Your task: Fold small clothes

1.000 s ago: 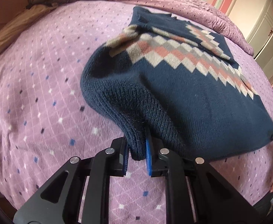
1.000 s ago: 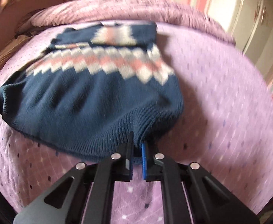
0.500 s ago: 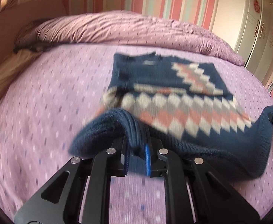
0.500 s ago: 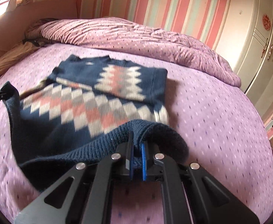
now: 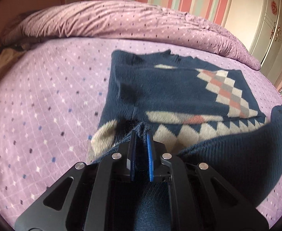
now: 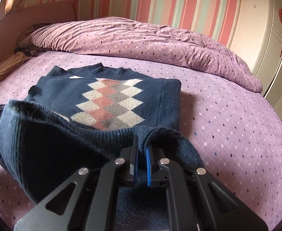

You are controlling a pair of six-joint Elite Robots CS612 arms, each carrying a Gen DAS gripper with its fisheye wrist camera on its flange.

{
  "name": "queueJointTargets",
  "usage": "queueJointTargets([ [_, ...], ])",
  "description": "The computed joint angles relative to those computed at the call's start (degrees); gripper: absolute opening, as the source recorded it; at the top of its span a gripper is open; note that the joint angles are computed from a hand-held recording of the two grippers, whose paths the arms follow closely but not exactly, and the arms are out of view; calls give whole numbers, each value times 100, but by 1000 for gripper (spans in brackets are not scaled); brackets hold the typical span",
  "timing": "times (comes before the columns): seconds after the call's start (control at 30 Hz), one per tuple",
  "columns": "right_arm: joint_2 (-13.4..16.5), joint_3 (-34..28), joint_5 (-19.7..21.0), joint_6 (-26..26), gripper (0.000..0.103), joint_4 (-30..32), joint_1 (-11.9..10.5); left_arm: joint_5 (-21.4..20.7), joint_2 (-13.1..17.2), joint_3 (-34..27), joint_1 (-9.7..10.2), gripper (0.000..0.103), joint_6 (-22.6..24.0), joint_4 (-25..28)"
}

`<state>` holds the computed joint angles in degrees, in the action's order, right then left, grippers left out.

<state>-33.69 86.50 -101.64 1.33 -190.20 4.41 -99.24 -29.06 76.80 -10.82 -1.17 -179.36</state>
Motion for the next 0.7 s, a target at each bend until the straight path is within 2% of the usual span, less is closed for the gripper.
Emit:
queueJointTargets([
  [0.2,97,-223,133,207,6,-132,-105,260,49,-126,-27,8,25,-366],
  [0.4,296,-1030,61,61,6,-134,-217,671,196,-733,-34,8,-14,-742],
  [0.47,394,-1336,41,89,6,113,-243,733,316,-1123,-30,8,39,-574],
  [0.53,532,-1678,35,222,6,491,-295,851,548,-1712,-53,8,167,-177],
  [0.63,733,-2116,121,536,6,1319,-396,895,829,-2316,-90,8,270,362],
  [0.7,865,-2368,94,569,6,1882,-408,988,1035,-2713,-144,8,464,879],
])
